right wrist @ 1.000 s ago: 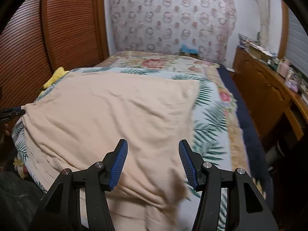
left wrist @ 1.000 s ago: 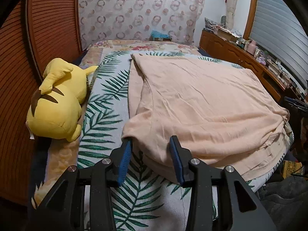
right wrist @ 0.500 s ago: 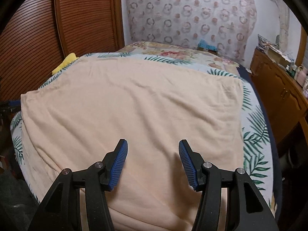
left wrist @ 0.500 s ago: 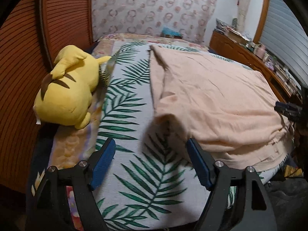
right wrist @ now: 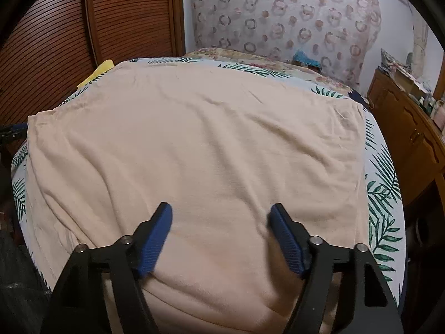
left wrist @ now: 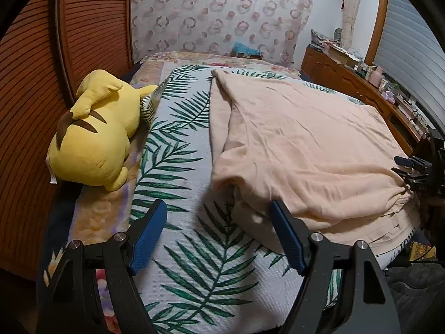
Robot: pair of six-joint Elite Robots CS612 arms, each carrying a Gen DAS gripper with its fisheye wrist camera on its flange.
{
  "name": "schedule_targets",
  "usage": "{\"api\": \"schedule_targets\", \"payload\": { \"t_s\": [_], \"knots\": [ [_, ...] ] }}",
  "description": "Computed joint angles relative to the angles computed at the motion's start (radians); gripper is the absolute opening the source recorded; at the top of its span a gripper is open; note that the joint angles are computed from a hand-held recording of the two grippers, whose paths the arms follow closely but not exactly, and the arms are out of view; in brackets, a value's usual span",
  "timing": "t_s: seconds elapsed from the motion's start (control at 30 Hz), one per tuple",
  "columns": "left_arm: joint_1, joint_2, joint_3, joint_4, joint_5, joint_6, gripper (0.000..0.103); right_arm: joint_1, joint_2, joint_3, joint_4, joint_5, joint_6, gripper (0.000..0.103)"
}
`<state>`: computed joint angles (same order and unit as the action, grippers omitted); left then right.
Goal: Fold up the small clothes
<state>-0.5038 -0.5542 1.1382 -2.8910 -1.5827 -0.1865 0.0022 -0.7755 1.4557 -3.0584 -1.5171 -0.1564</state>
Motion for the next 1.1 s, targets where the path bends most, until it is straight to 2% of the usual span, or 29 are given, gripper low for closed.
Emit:
{"api": "schedule_targets", "payload": {
  "t_s": [0.13,0.43,0.9,1.0,1.1],
  "knots": [
    [0.0,0.004,-0.006,-0.006,-0.022,-0.006,0.077,0.005,-0.001,0.003,0.005,0.0,-0.004,0.084],
    [0.003,0.021,-0.025,-0.015,-0.088,-0.058,0.077,0.004,-0.001,0.008,-0.001,0.0,-0.001,0.085],
    [-0.006,0.048,-0.07,0.005,-0.139,-0.045,0.076,0.003,-0.003,0.01,0.001,0.003,-0.003,0.085],
    [-0.006,0.055,-0.082,0.018,-0.133,-0.048,0.063,0.003,-0.004,0.011,0.001,0.003,-0.003,0.085],
    [-0.001,0.06,-0.087,0.006,-0.144,-0.066,0.042,0.002,-0.004,0.011,0.001,0.004,-0.003,0.085]
  ]
}}
